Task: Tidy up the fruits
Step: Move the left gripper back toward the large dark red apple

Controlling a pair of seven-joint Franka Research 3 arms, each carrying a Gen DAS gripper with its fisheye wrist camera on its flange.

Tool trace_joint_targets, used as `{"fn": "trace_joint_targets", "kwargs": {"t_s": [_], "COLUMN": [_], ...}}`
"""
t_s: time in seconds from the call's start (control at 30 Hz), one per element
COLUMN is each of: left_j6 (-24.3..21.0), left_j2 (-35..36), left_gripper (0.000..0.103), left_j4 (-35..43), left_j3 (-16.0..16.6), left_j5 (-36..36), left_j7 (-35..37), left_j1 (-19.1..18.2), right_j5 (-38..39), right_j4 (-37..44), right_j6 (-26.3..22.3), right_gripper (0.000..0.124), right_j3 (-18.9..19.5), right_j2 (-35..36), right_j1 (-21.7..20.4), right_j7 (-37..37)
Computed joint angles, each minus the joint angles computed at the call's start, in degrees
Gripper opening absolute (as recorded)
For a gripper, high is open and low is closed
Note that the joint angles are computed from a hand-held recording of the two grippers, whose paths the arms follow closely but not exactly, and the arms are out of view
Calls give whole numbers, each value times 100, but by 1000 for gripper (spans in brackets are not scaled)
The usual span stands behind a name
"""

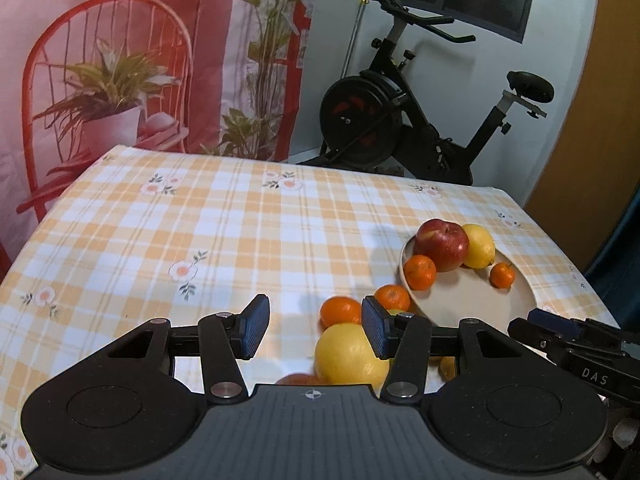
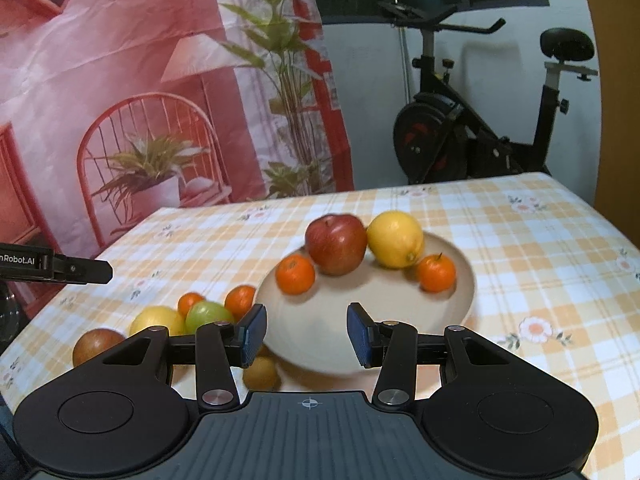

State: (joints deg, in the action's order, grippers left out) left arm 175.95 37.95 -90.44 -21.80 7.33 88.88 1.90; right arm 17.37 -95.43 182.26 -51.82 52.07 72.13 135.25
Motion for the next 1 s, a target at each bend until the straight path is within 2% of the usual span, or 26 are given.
{"fn": "trace_joint_targets", "kwargs": {"t_s": [0.13, 0.3, 0.47, 0.6, 1.0], "left_j6": [87, 164, -118, -180, -488], "left_j2": [-40, -102, -41, -1, 101], "left_gripper": [53, 53, 52, 52, 52], "left_j4": [-131, -269, -234, -254, -234], "left_j3": [-119, -33, -36, -64, -272], "left_j5": [-76, -78, -239, -330, -597], "left_j7": [-3, -166, -374, -366, 88], "left_j1": [172, 234, 346, 426, 600], "right_j5": [-77, -330, -753, -1082, -1972], "right_j4": [29, 102, 356, 511, 709], "right_j6": [-103, -225, -432, -566, -760], "right_gripper": [42, 42, 42, 42, 42], "right_j3": [48, 248, 593, 765, 1316], "right_j2": [-50, -175, -269, -312, -506], "right_j1": [10, -120, -373, -518, -953], "right_j7": [9, 31, 40, 152, 502]}}
